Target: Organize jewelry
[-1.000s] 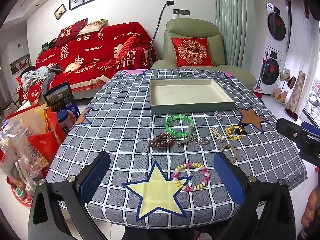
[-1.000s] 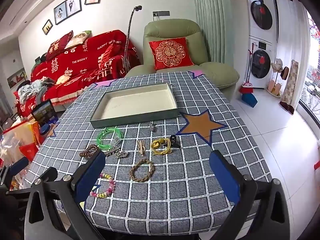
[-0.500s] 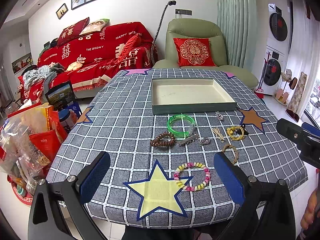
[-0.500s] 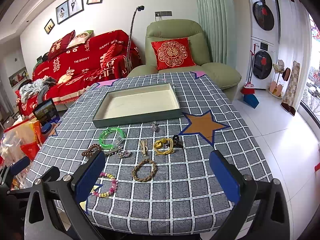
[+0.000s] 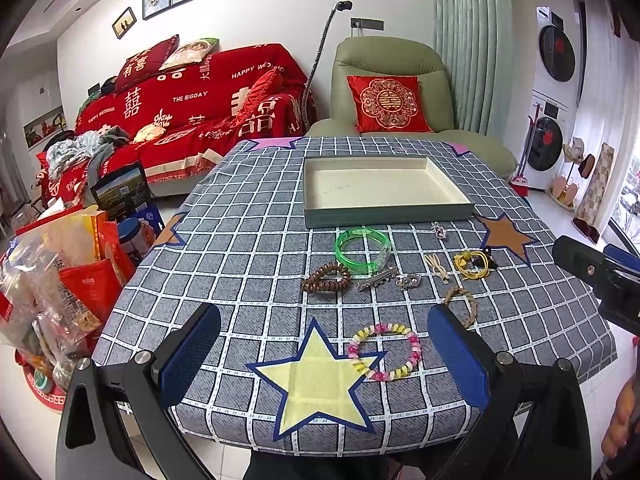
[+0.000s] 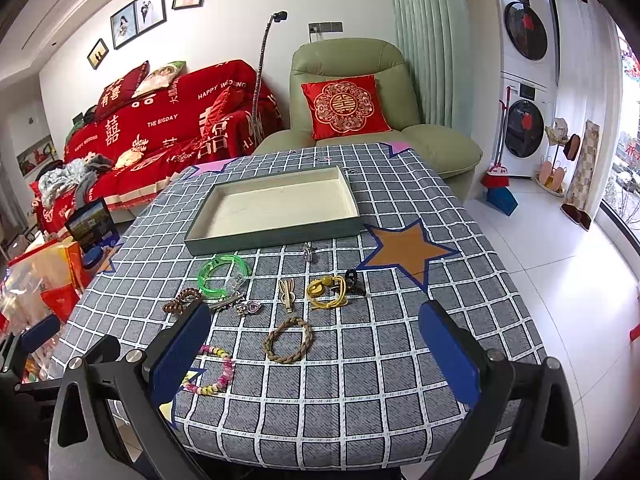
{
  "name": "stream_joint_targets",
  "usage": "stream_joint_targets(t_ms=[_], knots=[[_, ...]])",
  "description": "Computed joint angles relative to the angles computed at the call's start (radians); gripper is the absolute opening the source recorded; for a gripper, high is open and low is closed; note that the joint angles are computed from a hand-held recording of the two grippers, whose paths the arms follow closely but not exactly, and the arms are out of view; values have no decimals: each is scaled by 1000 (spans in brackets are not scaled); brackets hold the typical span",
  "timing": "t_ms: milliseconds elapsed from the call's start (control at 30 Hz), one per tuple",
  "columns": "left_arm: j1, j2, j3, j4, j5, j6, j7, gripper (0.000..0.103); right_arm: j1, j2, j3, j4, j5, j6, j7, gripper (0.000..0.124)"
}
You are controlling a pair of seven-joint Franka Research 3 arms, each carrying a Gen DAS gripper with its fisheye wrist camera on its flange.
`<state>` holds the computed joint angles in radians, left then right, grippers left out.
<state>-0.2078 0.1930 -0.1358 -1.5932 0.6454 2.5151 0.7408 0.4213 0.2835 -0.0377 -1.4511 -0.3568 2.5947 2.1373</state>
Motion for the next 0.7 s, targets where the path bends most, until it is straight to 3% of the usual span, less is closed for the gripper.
stream_joint_targets(t_ms=[700], knots=[[-1, -4, 0, -8, 10, -5, -9, 103, 0, -1, 0, -8, 2, 5, 3, 103]])
